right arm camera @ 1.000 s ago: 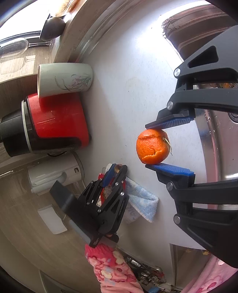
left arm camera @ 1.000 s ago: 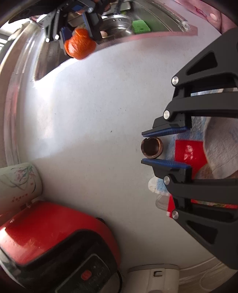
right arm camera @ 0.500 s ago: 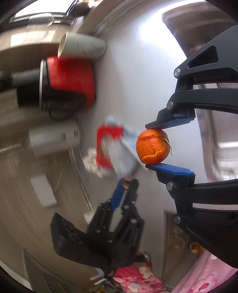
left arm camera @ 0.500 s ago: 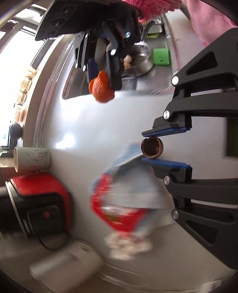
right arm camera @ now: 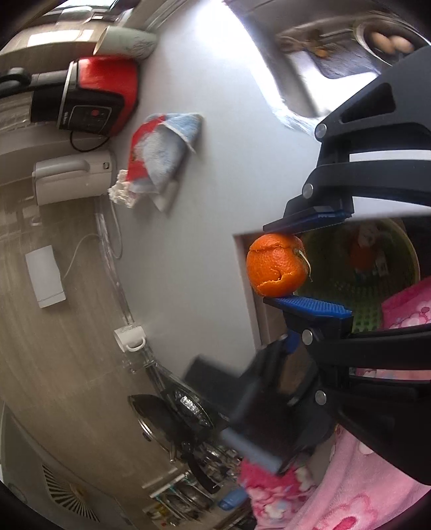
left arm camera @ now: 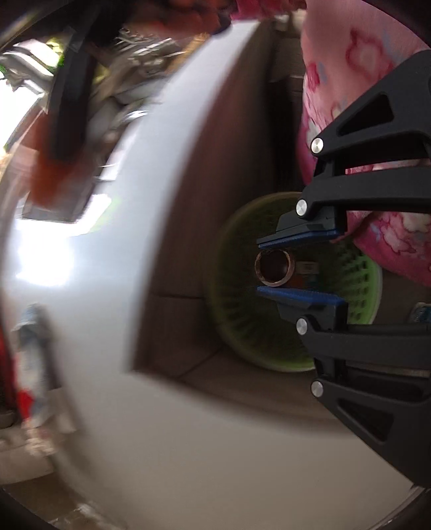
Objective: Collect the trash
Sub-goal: 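Carry the brown cup and tangerine over the green basket and open both grippers, then grasp the crumpled white tissue with the right gripper and lift it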
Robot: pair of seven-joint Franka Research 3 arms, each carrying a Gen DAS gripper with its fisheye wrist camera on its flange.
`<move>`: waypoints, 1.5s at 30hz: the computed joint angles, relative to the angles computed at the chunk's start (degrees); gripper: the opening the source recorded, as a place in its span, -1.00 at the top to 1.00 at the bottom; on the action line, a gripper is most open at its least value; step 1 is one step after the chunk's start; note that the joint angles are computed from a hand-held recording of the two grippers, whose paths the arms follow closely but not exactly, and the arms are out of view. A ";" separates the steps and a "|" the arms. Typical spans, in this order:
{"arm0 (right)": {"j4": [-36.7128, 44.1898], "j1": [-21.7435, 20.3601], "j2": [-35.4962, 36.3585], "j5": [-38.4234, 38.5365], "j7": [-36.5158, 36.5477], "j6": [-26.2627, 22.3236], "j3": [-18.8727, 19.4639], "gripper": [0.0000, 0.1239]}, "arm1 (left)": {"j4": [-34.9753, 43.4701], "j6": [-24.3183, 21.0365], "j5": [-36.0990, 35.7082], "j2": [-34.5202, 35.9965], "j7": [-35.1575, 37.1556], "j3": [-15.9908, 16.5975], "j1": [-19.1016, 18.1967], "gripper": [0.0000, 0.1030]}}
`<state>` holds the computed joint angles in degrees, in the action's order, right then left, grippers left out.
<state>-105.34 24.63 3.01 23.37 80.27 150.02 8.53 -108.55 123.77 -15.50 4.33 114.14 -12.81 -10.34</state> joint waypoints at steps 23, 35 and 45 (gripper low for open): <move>-7.07 6.15 -0.95 -18.41 27.97 -1.11 3.82 0.13 | -10.58 10.03 -5.87 -12.48 -1.36 5.50 2.39 -0.75; 3.48 4.59 5.08 -20.35 20.06 -2.09 -0.62 -0.18 | -1.63 12.90 -0.94 -6.39 -12.53 4.88 3.35 -0.79; 29.39 -2.82 21.96 -19.47 9.37 -7.60 -5.01 -0.19 | 15.75 12.69 10.06 7.30 -23.68 1.32 1.51 -0.84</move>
